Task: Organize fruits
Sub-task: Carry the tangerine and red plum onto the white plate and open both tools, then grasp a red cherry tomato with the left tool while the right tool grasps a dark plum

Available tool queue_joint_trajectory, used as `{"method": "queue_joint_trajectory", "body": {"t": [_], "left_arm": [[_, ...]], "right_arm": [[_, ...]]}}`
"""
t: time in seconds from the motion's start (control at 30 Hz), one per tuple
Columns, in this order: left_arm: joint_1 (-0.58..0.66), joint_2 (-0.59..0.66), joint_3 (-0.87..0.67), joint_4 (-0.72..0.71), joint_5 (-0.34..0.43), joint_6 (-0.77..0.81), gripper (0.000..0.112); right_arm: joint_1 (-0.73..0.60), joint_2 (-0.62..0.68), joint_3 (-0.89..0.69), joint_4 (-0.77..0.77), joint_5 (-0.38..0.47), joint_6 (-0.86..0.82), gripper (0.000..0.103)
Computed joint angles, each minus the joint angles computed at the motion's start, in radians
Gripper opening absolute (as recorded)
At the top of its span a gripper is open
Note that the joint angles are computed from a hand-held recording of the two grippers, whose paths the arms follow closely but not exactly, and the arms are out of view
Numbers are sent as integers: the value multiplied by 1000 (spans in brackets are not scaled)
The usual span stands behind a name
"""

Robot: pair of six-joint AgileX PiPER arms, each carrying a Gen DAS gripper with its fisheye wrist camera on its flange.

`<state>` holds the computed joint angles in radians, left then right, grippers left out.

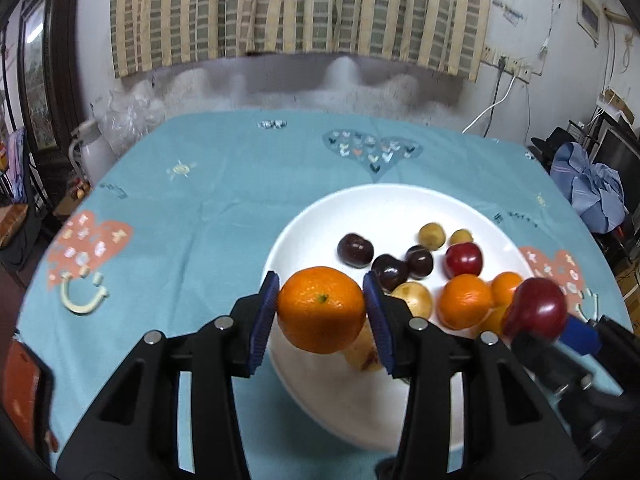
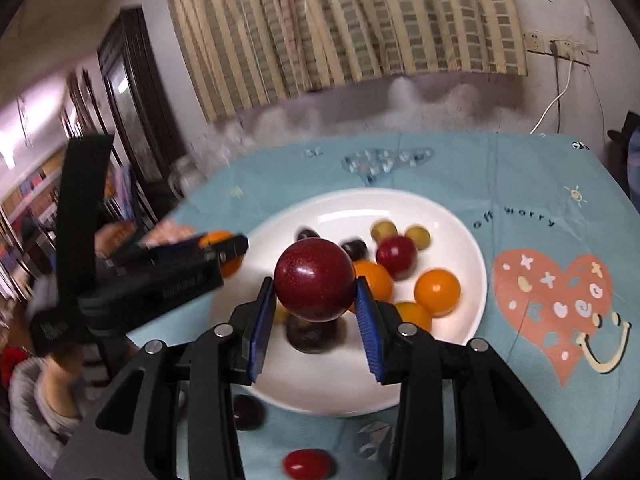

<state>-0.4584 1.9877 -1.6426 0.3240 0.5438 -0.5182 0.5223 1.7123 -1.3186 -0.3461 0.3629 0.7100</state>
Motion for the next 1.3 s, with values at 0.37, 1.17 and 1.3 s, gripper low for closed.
{"method": "queue_joint_trajectory", "body": {"t": [0.37, 1.17, 1.3], "left_arm": [[-59, -9, 70, 365, -30, -289, 64], [-282, -475, 635, 945, 54, -896, 78], [-341, -536, 750, 1002, 84, -991, 84]], "right_arm": [[87, 18, -5, -344, 97, 225, 62], [284, -286, 283, -550, 218, 527, 62], [305, -344, 375, -560, 208, 606, 62]]}}
